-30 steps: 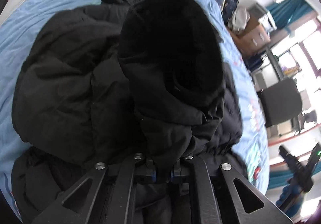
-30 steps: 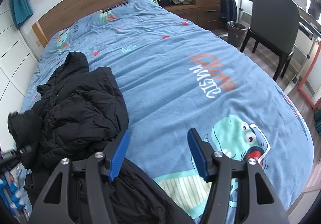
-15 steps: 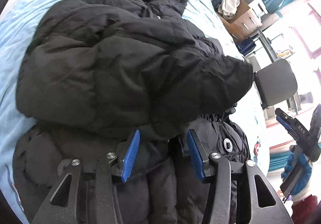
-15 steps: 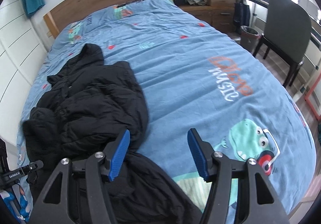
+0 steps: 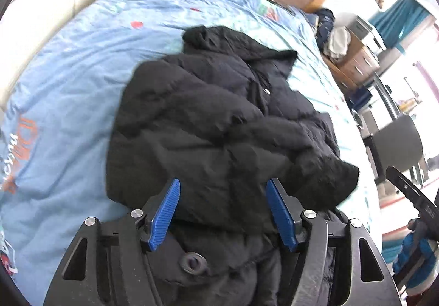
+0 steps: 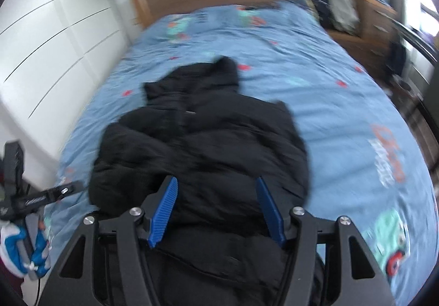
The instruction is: Fold large clothes
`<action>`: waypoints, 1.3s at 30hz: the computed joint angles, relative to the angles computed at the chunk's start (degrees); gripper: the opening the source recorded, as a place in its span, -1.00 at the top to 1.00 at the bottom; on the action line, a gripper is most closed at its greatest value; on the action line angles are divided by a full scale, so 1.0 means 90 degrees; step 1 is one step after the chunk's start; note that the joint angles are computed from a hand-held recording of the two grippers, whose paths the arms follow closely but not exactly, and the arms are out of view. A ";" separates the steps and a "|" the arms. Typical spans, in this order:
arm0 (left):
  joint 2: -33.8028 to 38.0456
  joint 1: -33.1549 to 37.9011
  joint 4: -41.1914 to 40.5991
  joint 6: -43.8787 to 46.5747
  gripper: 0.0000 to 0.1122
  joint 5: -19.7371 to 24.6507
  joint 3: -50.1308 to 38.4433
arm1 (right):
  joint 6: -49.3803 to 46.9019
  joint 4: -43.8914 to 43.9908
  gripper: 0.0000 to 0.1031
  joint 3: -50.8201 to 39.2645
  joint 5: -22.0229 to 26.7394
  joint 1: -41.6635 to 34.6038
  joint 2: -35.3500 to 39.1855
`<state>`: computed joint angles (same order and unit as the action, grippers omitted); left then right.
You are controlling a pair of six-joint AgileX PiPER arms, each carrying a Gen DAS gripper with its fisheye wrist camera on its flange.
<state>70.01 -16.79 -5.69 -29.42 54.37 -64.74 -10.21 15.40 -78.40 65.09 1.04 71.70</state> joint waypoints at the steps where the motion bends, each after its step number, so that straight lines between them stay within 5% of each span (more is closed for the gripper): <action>1: 0.0035 0.0112 0.0003 0.0067 -0.15 -0.0016 -0.0023 | 0.0087 -0.0051 -0.14 -0.0106 -0.0081 0.0322 0.0108; 11: 0.0908 0.0314 0.0055 0.0396 -0.15 -0.0593 0.0071 | 0.0258 -0.0317 -0.14 -0.0147 -0.1072 0.2425 0.1162; 23: 0.1596 0.0610 -0.0091 0.0573 -0.27 -0.1667 0.1292 | -0.0673 -0.0168 -0.12 0.1605 -0.1984 0.1956 0.1686; 29: 0.1777 -0.0035 0.0909 -0.0190 -0.27 -0.1410 0.1137 | -0.1429 0.0269 -0.12 0.2088 -0.2141 0.1633 0.1835; 39: 0.0864 -0.0297 0.1468 -0.0640 -0.27 -0.0593 0.0854 | -0.0973 -0.0099 -0.14 0.1633 -0.1146 0.1541 0.1175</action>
